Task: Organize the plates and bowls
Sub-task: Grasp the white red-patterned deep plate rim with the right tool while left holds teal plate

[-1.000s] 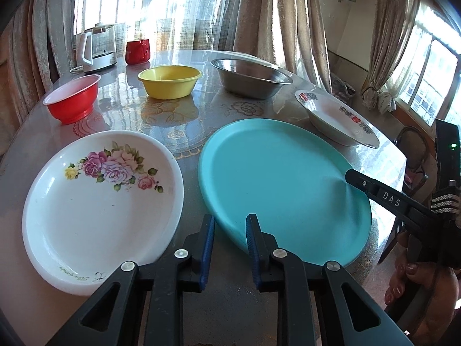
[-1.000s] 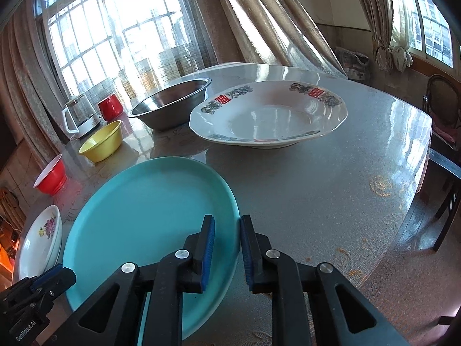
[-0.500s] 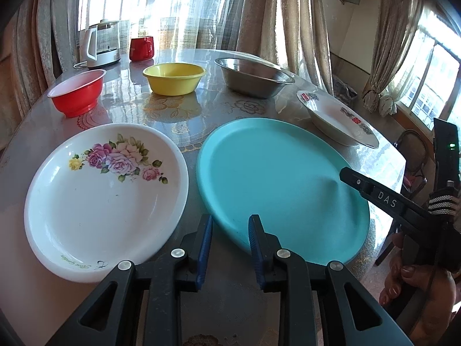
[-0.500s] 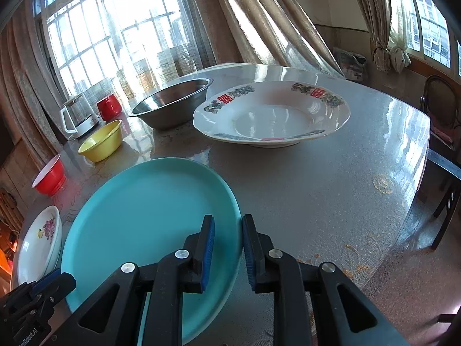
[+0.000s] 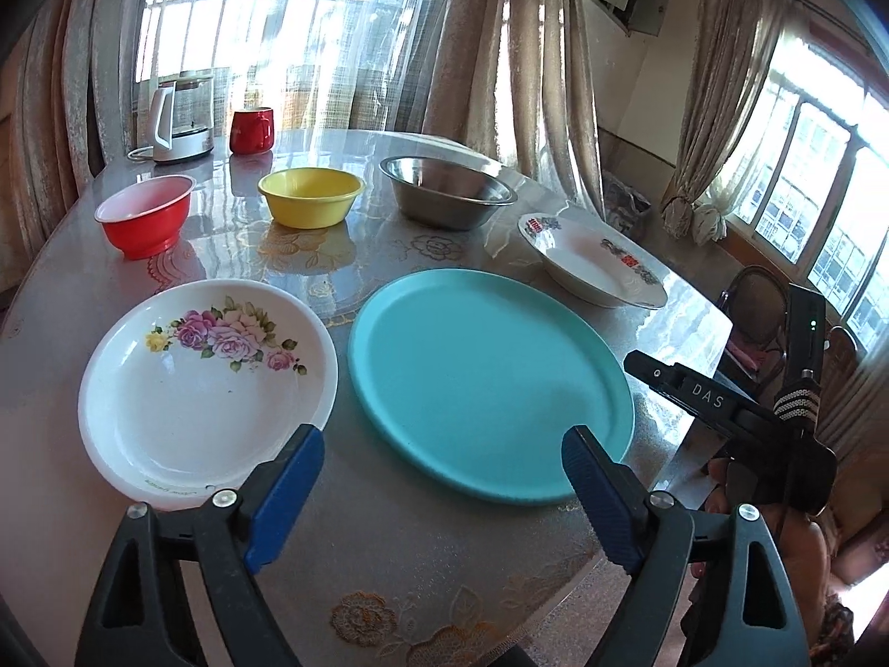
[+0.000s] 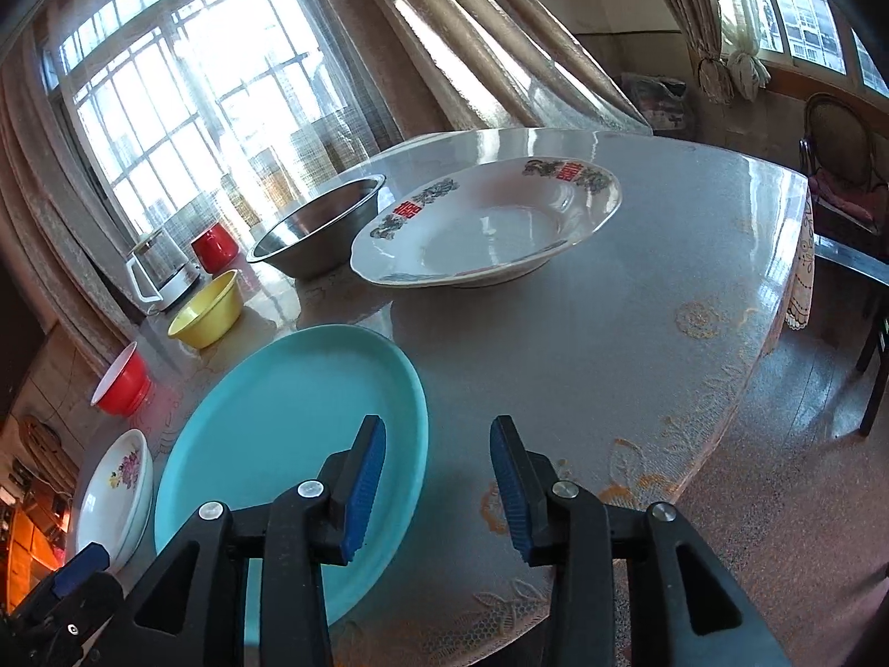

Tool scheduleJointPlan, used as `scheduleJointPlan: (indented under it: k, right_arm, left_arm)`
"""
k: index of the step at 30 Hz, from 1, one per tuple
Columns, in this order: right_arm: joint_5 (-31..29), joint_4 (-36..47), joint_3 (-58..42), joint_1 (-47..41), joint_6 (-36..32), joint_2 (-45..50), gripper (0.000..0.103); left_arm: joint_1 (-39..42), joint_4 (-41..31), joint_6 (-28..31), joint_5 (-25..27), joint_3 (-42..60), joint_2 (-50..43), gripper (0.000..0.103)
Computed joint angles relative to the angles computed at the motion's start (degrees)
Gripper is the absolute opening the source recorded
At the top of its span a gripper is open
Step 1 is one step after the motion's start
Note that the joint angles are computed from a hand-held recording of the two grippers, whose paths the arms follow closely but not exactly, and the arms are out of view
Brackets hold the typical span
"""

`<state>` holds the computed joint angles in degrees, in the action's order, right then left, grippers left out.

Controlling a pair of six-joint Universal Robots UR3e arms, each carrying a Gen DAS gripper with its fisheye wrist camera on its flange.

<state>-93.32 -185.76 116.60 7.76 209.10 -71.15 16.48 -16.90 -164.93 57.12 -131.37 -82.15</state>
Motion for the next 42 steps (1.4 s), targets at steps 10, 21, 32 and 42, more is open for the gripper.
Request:
scheduleJointPlan:
  k: [10, 21, 32, 42]
  right_arm:
    - [0.50, -4.11, 1.54, -6.04, -0.83, -0.25, 0.057]
    - [9.77, 1.34, -11.60, -18.40, 2.42, 6.73, 0.057]
    - [18.62, 9.99, -25.42, -22.21, 1.25, 16.43, 0.026]
    - [18.24, 10.52, -25.47, -22.34, 1.88, 16.45, 0.018]
  left_arm:
    - [-4.51, -4.50, -2.98, 3.14, 10.03, -5.94, 0.099]
    - [-10.06, -11.35, -7.58, 5.92, 27.05, -15.89, 0.099]
    - [-14.66, -24.82, -13.01, 7.56, 51.35, -31.04, 0.098]
    - [-21.75, -34.44, -15.96, 13.92, 83.97, -51.70, 0.098]
